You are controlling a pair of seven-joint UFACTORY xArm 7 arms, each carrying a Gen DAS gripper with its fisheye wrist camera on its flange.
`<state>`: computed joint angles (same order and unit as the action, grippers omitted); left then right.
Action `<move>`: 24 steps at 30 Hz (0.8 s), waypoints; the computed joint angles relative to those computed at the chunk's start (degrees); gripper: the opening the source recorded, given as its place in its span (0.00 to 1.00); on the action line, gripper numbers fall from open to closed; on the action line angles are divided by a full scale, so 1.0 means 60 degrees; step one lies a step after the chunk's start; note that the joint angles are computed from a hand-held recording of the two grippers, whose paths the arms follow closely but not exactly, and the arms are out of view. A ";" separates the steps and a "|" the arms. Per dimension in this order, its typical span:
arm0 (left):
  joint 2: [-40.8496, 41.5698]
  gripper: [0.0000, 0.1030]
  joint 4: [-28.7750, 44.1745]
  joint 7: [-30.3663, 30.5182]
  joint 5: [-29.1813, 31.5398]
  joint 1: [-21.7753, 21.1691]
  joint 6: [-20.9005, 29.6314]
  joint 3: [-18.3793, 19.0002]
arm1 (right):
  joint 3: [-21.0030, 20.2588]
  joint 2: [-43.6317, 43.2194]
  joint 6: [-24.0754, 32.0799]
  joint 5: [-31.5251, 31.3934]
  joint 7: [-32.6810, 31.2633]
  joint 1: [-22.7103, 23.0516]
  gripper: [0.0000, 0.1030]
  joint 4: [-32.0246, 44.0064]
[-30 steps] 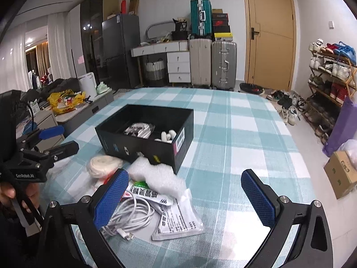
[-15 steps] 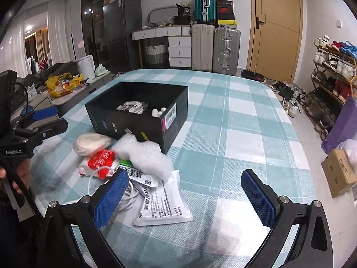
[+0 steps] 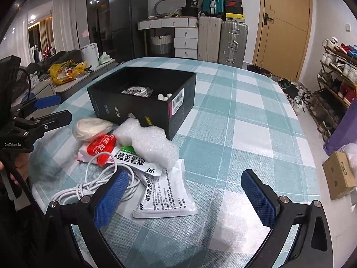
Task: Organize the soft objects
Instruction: 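Move the right gripper toward the white printed pouch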
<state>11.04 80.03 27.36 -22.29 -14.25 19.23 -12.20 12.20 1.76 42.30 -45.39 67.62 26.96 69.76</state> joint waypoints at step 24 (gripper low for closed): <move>0.0047 1.00 -0.0066 -0.0299 0.0556 -0.0142 0.0097 0.0065 | -0.0311 0.0837 0.0671 0.0940 -0.0552 0.0254 0.99 0.0523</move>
<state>11.32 79.63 25.57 -18.96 -15.10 19.81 -11.82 10.33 6.78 46.32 -39.74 64.30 28.49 72.90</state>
